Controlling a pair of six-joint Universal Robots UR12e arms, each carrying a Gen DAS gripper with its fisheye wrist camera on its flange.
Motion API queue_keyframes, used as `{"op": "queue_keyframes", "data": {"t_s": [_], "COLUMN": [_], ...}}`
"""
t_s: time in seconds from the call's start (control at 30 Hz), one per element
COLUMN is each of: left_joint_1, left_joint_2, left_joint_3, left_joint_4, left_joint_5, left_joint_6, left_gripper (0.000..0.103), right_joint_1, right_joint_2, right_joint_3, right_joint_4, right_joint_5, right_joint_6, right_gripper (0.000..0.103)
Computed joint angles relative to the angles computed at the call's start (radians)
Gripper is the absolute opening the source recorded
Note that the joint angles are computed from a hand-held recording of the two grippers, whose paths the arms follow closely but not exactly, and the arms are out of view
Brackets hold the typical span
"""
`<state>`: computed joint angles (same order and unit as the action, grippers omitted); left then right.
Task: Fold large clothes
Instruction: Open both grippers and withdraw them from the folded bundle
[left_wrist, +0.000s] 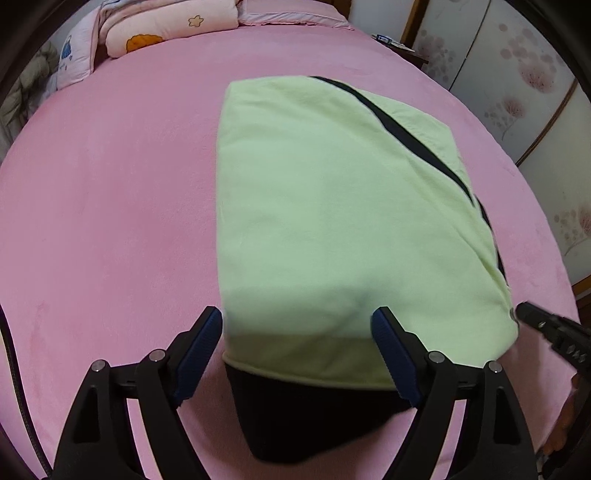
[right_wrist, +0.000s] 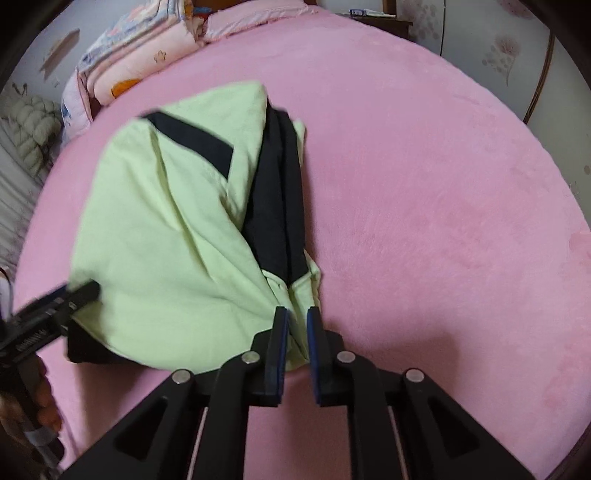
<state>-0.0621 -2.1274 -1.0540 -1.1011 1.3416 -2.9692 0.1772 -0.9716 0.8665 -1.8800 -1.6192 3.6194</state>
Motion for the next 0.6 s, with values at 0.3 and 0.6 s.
{"op": "queue_keyframes", "data": {"t_s": [0.3, 0.6], "left_joint_1": [0.021, 0.025], "left_joint_2": [0.016, -0.009], "left_joint_3": [0.085, 0.192], "left_joint_4": [-0.072, -0.147], "left_joint_5": [-0.013, -0.022], "left_joint_6": [-0.033, -0.061], "left_gripper": [0.100, 0.102], "right_joint_1": [0.012, 0.025], "right_joint_2": [0.011, 0.052], "right_joint_3": [-0.136, -0.275], "right_joint_4": [-0.026, 0.064], "right_joint_5": [0.001, -0.020], "right_joint_6": [-0.013, -0.118], "right_gripper": [0.058, 0.091]}}
